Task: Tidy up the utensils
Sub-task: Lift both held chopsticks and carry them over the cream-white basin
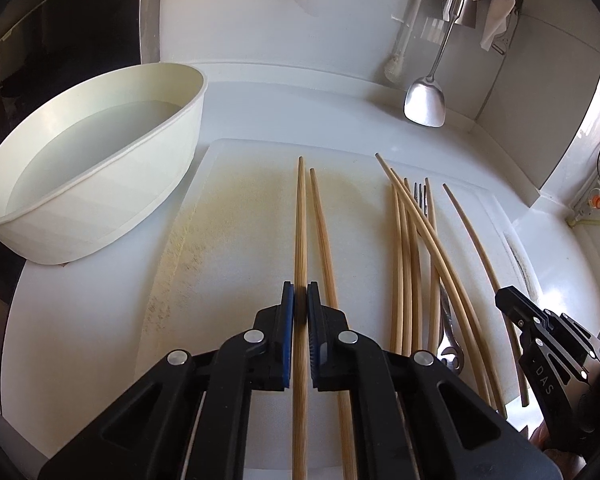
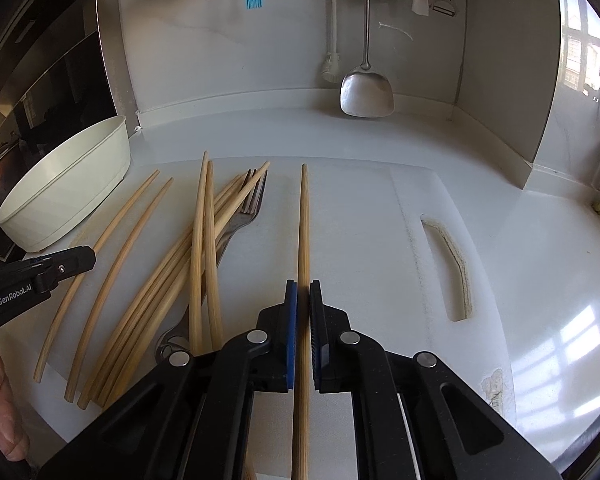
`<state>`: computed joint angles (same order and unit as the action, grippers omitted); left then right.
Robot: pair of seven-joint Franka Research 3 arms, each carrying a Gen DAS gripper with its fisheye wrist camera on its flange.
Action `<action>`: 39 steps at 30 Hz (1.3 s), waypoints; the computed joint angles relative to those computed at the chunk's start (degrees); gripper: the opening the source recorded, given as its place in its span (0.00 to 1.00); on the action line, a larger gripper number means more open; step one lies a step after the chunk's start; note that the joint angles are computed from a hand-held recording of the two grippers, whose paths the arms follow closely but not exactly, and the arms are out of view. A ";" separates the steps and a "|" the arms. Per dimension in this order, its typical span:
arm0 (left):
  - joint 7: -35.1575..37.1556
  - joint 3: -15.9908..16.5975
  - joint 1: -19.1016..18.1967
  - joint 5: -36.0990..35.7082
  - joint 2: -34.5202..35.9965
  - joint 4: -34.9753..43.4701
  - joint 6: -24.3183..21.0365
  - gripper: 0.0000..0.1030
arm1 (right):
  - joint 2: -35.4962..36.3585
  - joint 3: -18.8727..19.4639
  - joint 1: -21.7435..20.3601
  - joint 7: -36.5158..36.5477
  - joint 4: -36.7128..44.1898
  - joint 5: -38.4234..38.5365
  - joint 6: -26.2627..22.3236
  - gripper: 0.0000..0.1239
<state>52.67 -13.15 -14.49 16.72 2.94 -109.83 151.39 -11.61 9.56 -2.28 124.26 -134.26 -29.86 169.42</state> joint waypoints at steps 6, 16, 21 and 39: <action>0.25 -0.09 0.04 -0.99 -2.42 0.79 -2.87 0.07 | -2.99 -0.87 1.02 -2.62 -0.05 3.68 -2.06 0.05; -0.84 0.18 0.94 -1.91 -9.32 4.14 -12.07 0.07 | -7.75 -1.23 4.71 -14.19 3.10 14.35 -7.09 0.05; -0.03 1.44 2.89 -1.65 -11.80 5.63 -14.50 0.07 | -6.10 0.23 6.45 -17.10 8.87 16.82 -9.63 0.05; 30.36 8.37 14.19 -18.31 0.34 19.23 -15.83 0.07 | 29.59 0.86 23.63 5.70 52.95 -1.17 -24.28 0.05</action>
<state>83.03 -4.78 -0.30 -1.59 3.28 -90.61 135.56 17.98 10.41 21.35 129.96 -81.31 -31.03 145.15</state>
